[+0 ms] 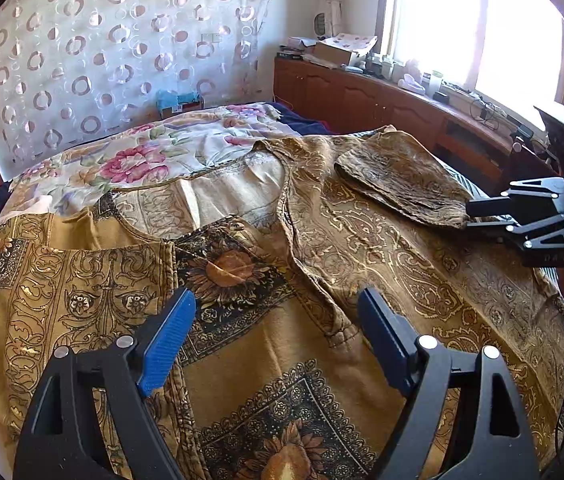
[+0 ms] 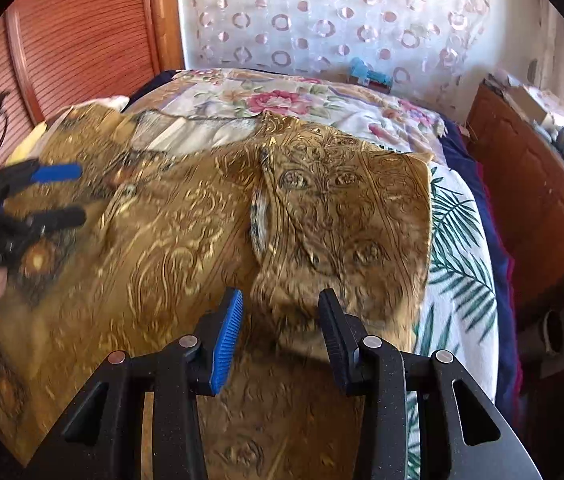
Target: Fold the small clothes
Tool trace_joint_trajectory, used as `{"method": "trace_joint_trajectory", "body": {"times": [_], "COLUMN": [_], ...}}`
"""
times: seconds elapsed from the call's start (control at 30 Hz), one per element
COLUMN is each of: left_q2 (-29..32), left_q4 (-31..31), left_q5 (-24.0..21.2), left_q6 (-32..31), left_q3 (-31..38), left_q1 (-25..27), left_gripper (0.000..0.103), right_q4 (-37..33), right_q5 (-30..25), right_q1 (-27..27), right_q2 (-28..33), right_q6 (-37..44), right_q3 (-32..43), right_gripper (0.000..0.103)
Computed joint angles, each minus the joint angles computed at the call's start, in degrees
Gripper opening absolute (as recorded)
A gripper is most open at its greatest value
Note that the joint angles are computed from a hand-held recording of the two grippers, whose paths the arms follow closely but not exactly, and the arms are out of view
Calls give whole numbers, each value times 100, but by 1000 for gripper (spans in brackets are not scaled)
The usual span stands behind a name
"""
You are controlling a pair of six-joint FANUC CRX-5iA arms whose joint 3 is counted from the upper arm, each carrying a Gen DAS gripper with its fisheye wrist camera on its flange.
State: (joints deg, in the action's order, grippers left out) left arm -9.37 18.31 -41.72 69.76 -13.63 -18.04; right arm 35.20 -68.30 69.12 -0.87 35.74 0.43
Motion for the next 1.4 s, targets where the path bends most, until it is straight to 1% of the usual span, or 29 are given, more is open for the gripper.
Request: {"method": "trace_joint_trajectory", "body": {"times": [0.1, 0.13, 0.17, 0.2, 0.23, 0.27, 0.37, 0.47, 0.5, 0.57, 0.63, 0.7, 0.77, 0.8, 0.87, 1.03, 1.17, 1.3, 1.4], "left_q2": [-3, 4, 11, 10, 15, 2, -32, -53, -53, -60, -71, -85, -72, -71, -61, -3, 62, 145, 119], "left_q4": [-18, -9, -15, -10, -12, -6, 57, 84, 84, 83, 78, 56, 40, 40, 35, -11, -136, -282, -255], "left_q5": [-5, -11, -14, -16, -18, -13, 24, 31, 31, 38, 40, 47, 31, 33, 25, -18, -87, -208, -167], "left_q6": [16, 12, 39, 47, 55, 55, 4, -38, -38, -44, -57, -39, 3, 3, -1, 22, 88, 230, 314], "left_q3": [2, 6, 12, 8, 14, 1, -43, -68, -68, -76, -83, -93, -68, -68, -64, -15, 45, 164, 139], "left_q1": [7, 20, 24, 32, 35, 47, 85, 112, 112, 113, 118, 121, 106, 107, 113, 113, 81, 40, 66], "left_gripper": [84, 84, 84, 84, 84, 84, 84, 84, 84, 84, 84, 84, 84, 84, 84, 84, 84, 84, 84], "right_q4": [-3, -12, -20, -14, 54, 96, 159, -44, -134, -371, -403, -430, -212, -75, 174, 282, -148, -595, -535], "right_q5": [-103, -89, -66, -38, 19, 104, 408, 710, 731, 581, 430, 419, 478, 490, 504, 486, 599, 697, 774], "right_q1": [-96, -134, -159, -167, -156, -144, -112, -165, -176, -203, -201, -258, -311, -344, -429, -912, -1395, -1688, -1740], "right_q2": [59, 84, 114, 141, 156, 134, 79, 104, 159, 320, 394, 405, 352, 317, 229, 292, 529, 796, 910], "right_q6": [-89, -81, -39, 22, 24, -2, -112, -44, 37, 302, 368, 360, 145, 36, -145, -301, -192, 197, 325], "right_q3": [11, 26, 45, 70, 73, 47, 37, 168, 240, 433, 482, 504, 421, 367, 239, 180, 408, 730, 805], "right_gripper": [40, 35, 18, 11, 11, 8, 7, 7, 7, 7, 16, 33, 43, 47, 51, 51, 51, 51, 51]}}
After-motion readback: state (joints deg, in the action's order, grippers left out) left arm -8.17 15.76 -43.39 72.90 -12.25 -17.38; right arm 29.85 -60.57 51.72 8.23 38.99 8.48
